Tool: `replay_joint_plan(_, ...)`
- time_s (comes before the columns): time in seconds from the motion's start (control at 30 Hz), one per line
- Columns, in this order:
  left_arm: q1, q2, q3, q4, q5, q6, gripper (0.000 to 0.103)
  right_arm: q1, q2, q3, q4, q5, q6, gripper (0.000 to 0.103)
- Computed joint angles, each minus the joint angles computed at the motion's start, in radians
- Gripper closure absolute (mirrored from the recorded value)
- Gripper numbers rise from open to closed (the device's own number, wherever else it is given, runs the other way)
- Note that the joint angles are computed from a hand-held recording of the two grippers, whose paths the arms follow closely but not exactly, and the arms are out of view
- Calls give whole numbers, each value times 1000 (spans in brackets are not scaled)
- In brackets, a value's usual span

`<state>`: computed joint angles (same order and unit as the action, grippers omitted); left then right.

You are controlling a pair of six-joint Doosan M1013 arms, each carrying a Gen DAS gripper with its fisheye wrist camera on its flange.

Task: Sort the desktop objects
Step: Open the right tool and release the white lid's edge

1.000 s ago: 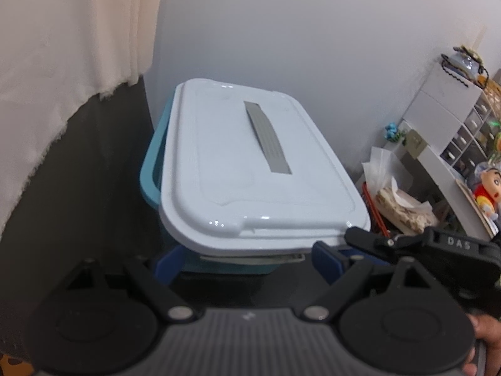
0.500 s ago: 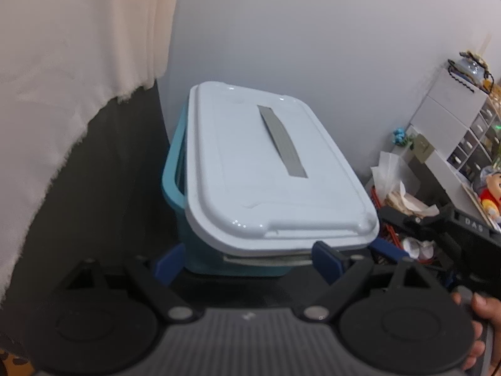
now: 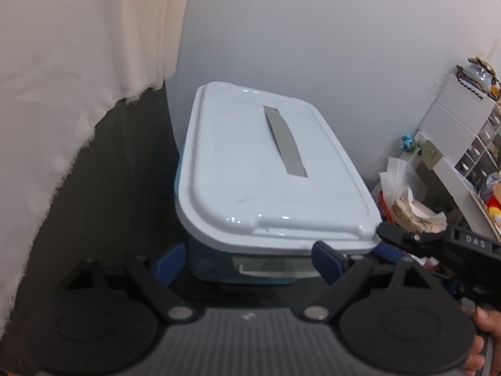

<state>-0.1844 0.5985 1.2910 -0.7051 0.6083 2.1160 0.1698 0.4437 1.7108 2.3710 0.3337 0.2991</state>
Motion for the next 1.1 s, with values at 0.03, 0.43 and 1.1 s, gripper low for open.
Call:
replay_joint_plan(0.03, 1, 2, -3, 3, 1, -4, 13, 0, 1, 0, 0, 2, -2, 75)
replay_joint_plan(0.43, 2, 14, -20, 8, 4, -15, 13, -3, 14, -12, -33, 19, 13, 79)
replay_joint_plan(1.1, -36, -23, 45, 90, -73, -149, 13, -3, 25, -8, 124, 62, -99, 69)
